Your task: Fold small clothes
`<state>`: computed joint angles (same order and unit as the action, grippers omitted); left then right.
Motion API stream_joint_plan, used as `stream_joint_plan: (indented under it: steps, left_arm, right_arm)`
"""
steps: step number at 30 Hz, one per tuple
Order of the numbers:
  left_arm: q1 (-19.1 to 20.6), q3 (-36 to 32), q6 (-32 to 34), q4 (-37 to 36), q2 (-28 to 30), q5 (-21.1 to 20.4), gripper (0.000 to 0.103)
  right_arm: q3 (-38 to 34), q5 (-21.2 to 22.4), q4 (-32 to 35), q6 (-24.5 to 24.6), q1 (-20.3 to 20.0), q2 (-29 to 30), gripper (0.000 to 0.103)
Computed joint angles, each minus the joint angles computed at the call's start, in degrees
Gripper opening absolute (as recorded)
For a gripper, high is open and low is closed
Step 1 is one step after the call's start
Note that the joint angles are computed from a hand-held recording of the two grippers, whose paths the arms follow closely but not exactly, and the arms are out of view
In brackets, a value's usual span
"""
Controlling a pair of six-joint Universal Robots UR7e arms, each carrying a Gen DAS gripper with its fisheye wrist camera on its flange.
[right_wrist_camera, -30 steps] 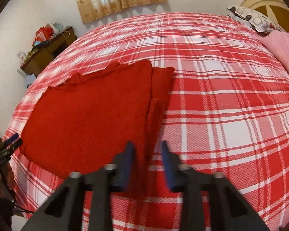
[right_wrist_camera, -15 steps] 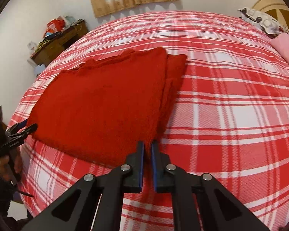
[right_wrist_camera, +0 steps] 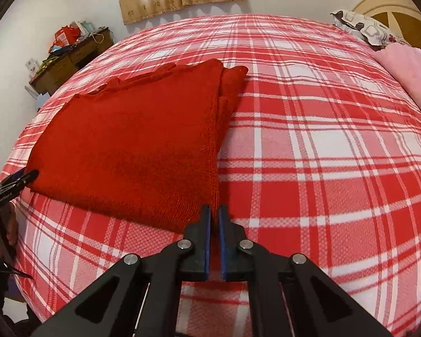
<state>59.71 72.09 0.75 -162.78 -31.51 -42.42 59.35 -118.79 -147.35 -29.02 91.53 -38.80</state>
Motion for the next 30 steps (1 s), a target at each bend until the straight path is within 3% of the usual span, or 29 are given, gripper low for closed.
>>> stream_joint_plan:
  steps: [12,16,18,19,21,24,27,30]
  left_arm:
    - [0.02,0.76,0.41,-2.54,-0.54,0.5,0.092]
    - [0.12,0.02,0.9,-2.72,-0.21,1.99,0.094]
    - [0.33,-0.29,-0.03,-1.03,-0.2,1.7,0.094]
    - [0.41,-0.44,-0.24,-0.53,-0.09,1.83,0.094]
    - [0.43,-0.56,-0.27,-0.49,0.06,1.88,0.094]
    - [0.41,-0.9,-0.3,-0.2,0.44,2.48,0.097]
    - [0.27,-1.23,-0.7,0.18,0.77,3.68,0.1]
    - [0.37,-1.23,-1.81,0.91,0.66,3.88,0.102]
  right_arm:
    - [3.16,-3.36,-2.76,-0.23,0.9,-0.9,0.004]
    - [1.81,-4.38,-2.0,1.99,1.48,-0.66,0.008]
    - [1.95,-7.34,-6.04,-1.14,2.74,0.11,0.008]
    - [1.69,-9.45,-10.35,-5.27,3.9,1.21,0.009]
    - [0.9,-8.35,-12.58,-8.79,4.94,2.1,0.018]
    - [-3.44,-4.29,-7.72,-10.05,5.86,4.45,0.043]
    - [-10.78,-3.77,-3.18,-10.52,5.64,9.46,0.043]
    - [-14.81,-3.71,2.33,-5.57,4.05,11.54,0.043]
